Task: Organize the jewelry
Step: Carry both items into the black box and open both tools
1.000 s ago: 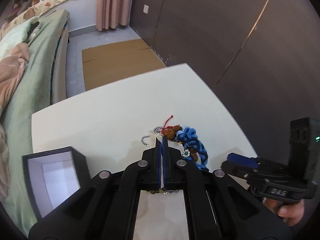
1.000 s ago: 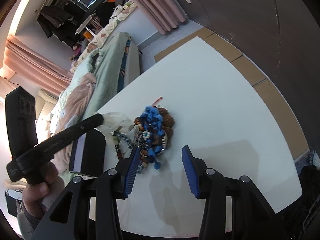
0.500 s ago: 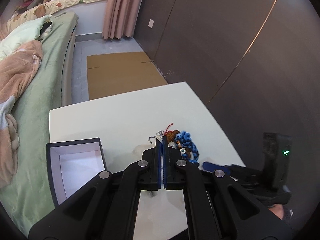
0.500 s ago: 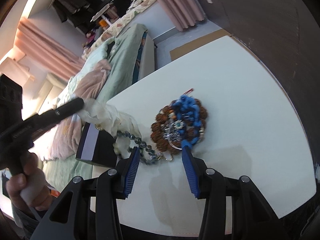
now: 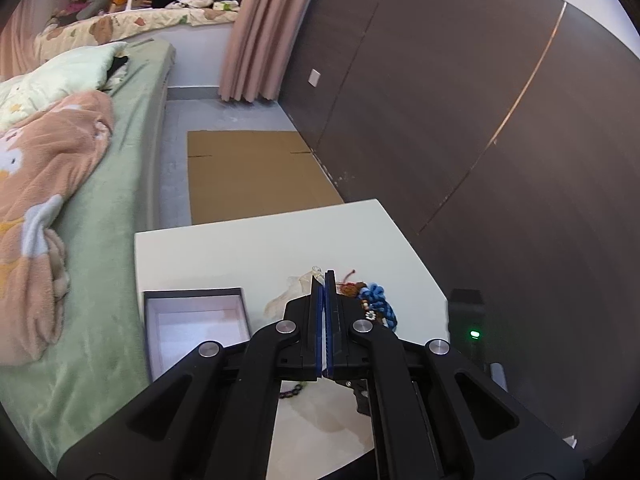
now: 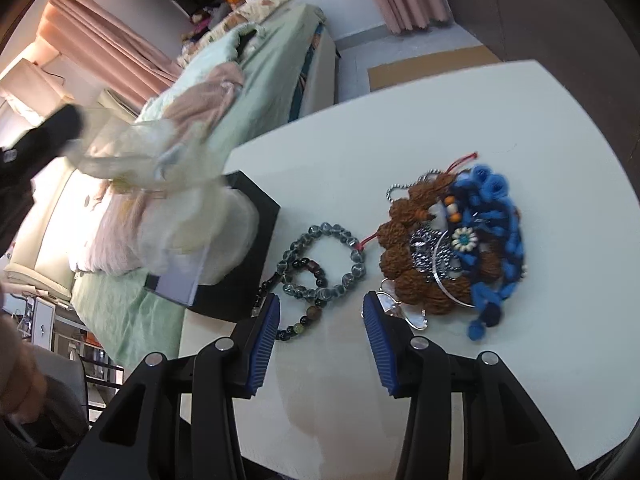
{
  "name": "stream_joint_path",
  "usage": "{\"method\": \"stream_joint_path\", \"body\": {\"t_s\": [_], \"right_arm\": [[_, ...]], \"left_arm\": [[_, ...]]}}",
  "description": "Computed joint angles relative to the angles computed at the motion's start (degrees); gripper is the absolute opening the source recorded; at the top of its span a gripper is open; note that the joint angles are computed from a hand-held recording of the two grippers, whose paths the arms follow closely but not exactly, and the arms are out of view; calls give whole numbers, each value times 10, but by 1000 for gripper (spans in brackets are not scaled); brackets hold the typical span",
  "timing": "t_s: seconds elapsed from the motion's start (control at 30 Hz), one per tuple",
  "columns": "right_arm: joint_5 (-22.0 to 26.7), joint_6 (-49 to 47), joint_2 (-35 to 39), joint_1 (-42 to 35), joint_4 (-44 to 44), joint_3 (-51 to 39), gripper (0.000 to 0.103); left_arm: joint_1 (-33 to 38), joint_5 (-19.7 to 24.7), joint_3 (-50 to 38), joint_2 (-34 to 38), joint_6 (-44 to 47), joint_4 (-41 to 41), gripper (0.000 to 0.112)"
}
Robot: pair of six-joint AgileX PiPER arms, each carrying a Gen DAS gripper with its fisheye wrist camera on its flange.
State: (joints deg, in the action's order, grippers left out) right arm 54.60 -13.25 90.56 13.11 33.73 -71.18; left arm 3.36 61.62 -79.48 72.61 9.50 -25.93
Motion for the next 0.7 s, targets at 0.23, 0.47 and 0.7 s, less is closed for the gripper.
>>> {"method": "stream_joint_path", "body": {"t_s": [0.23,0.47,0.7], "right_arm": [[-25,100,39,48,-75,-36,36],[-19,245,81,109,-233,-102,12],[-5,204,62,108,-196,-128,8]], "left_arm": [[78,24,19,-26,41,-36,2],[154,48,32,-37,87,-75,2],[202,61,36,-27,123,-108,2]]}}
